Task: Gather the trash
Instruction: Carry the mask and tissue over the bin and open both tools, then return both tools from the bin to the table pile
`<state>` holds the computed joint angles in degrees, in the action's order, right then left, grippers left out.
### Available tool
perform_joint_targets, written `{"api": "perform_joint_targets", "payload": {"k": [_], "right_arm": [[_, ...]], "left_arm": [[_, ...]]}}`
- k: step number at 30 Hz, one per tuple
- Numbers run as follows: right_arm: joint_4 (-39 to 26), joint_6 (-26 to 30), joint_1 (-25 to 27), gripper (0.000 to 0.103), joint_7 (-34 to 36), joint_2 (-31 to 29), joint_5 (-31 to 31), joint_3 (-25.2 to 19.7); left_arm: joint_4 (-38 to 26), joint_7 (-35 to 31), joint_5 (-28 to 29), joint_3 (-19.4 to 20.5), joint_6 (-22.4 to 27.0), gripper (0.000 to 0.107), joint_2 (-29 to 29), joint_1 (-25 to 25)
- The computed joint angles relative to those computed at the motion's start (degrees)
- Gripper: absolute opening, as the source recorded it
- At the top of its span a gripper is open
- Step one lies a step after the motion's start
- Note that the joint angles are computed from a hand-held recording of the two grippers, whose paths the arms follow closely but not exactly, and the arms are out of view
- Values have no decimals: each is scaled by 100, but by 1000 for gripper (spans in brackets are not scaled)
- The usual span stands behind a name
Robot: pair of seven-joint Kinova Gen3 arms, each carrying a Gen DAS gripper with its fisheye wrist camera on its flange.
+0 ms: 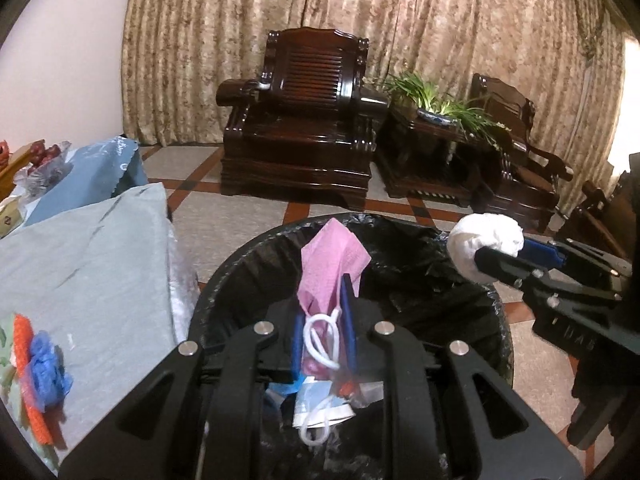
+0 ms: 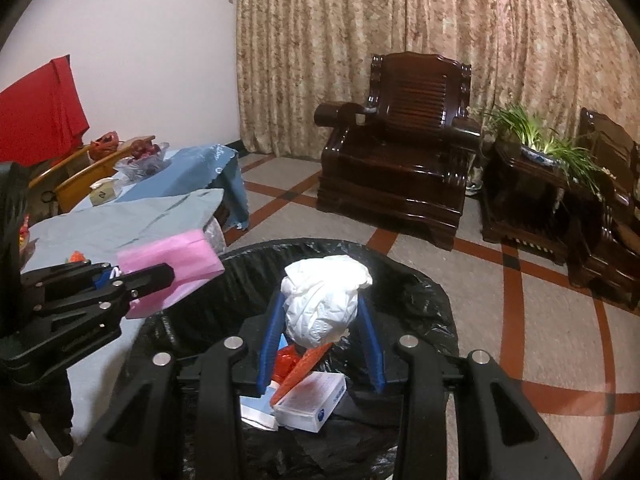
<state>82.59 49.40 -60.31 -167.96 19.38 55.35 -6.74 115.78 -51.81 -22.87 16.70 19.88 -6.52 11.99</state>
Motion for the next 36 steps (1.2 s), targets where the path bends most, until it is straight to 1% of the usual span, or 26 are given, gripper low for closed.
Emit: {"api": "perform_joint_targets", "payload": {"k": [1,2,3,4,6,7,8,9,10,12,13,16,18,21,23,27,34,36], "right_arm": [[-23,36,6,42,23,25,-15,3],[-66,87,9,50,68,54,-47,2],[-91,141,-7,60,70,76,-50,17],[-63,156,-29,64,16,71,-16,39],[13,178,-66,73,-112,34,53,55],[31,228,-92,76,-165,24,88,51],[55,290,-132,82,-254,14,149,53],[82,313,-146,86,-326,1,198,43],[115,325,-167,88,-413,-25,254,27],[138,371,-198,97,-538,-56,343,-19],[150,352,-188,97,-568,-81,373,-46],[102,281,-166,97,-548,-111,353,-149],[-15,238,-200,97,-497,-70,344,-194],[-217,182,-306,97,-388,42,339,-208],[-381,94,-381,97,-270,144,292,-191],[-910,-40,-570,97,171,479,57,-113],[-1822,-186,-892,97,979,1076,-452,84],[-2101,-198,-970,97,1190,1254,-615,142]], "left_arm": [[-26,-121,99,-72,-15,21,24,50],[-45,-149,104,-68,-8,36,50,49],[-45,-215,161,-102,-29,44,58,59],[2,-349,312,-209,-106,51,25,113],[-22,-456,459,-238,-98,56,32,132],[-17,-456,472,-228,-75,62,10,109],[15,-428,474,-219,-65,66,-31,68],[52,-484,547,-258,-69,66,-81,61],[93,-519,605,-278,-44,68,-147,27],[148,-622,723,-335,22,74,-312,-41],[232,-534,662,-235,36,77,-452,-203],[433,-571,681,-180,134,85,-856,-469],[525,-648,743,-160,241,86,-1115,-644],[663,-829,966,-288,447,87,-1517,-822],[771,-924,1103,-388,588,88,-1808,-973],[875,-1181,1289,-601,898,89,-2262,-1254],[1093,-1763,1410,-1193,1360,89,-2970,-1726],[1151,-1944,1402,-1419,1472,89,-3139,-1870]]}}
